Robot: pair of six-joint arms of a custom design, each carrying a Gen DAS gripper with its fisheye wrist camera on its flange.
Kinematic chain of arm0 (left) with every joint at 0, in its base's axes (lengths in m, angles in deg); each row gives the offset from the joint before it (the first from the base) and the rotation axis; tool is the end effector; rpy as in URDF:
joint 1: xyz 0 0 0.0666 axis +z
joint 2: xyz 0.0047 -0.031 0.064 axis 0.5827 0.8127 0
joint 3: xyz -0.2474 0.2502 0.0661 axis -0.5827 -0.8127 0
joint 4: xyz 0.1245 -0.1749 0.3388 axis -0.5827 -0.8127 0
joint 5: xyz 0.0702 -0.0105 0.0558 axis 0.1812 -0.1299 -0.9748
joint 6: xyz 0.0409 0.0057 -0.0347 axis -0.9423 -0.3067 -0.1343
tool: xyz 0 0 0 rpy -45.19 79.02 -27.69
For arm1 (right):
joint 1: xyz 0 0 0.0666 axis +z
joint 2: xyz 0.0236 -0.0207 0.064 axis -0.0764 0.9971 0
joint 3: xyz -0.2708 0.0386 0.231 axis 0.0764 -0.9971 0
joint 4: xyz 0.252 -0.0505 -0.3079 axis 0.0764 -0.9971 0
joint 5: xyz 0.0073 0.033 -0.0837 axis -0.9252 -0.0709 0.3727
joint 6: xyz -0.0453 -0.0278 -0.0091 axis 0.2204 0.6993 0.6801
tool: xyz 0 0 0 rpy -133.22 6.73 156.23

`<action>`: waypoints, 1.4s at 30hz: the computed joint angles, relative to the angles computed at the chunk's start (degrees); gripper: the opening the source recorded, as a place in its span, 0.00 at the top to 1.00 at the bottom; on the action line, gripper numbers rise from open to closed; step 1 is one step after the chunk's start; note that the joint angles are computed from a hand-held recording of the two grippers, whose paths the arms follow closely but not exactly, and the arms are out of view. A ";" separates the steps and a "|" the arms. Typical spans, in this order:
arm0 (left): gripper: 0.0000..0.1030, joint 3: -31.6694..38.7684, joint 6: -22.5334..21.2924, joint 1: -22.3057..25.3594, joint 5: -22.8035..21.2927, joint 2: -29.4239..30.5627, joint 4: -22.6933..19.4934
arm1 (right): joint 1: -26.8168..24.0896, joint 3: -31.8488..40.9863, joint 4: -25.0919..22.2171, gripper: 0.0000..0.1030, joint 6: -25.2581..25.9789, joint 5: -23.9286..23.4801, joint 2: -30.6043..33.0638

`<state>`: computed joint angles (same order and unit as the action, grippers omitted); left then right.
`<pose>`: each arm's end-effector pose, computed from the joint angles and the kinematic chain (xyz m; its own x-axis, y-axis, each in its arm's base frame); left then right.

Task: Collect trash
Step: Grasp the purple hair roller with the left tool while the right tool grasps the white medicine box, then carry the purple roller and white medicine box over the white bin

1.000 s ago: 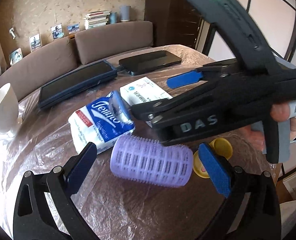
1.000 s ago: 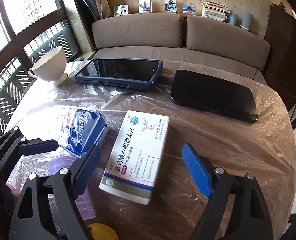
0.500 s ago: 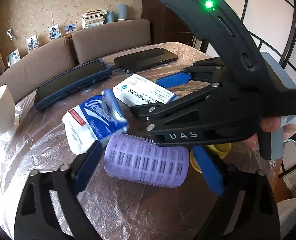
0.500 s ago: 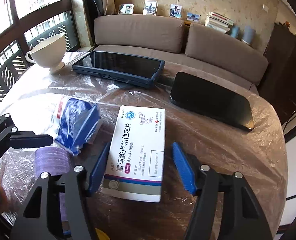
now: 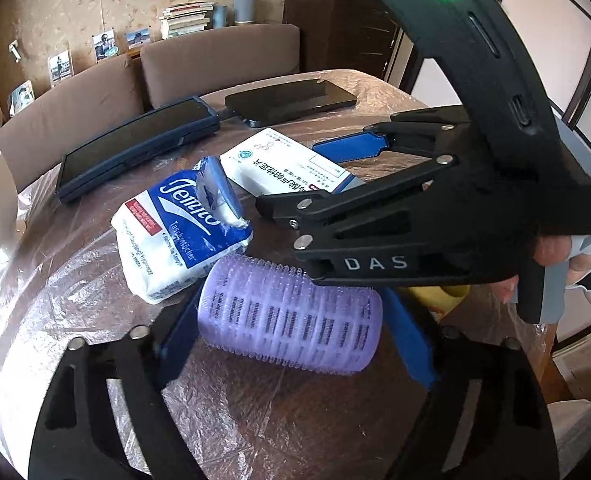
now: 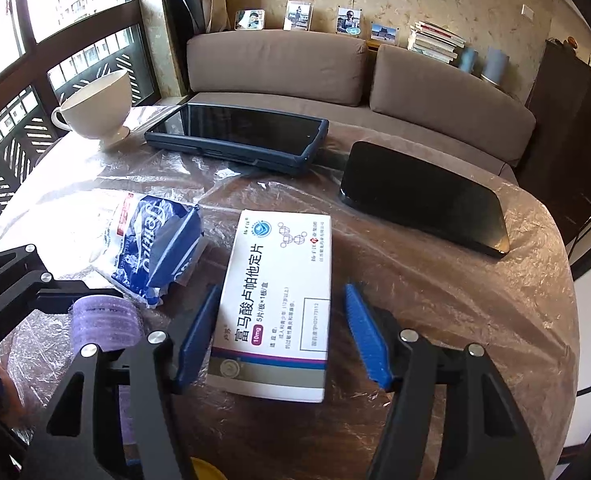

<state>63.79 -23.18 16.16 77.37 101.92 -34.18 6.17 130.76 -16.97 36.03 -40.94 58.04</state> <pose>0.5428 -0.2081 0.5056 -0.5139 0.6006 -0.6125 0.8041 0.5861 -0.1000 0.4968 0.0907 0.5331 -0.8252 -0.0878 -0.5580 -0.1113 0.9938 0.0082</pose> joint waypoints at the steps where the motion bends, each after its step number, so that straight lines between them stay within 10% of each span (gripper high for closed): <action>1: 0.24 0.37 0.00 0.04 -0.14 0.16 -0.25 | -0.04 -0.17 0.13 0.48 0.09 -0.11 -0.19; 42: 0.24 -5.37 8.40 2.13 -3.80 -4.86 2.48 | -2.87 -5.44 -2.24 0.51 -3.62 1.03 -8.16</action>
<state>58.42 -14.78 18.29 73.57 97.06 -31.70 3.30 125.32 -19.20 32.41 -39.91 49.89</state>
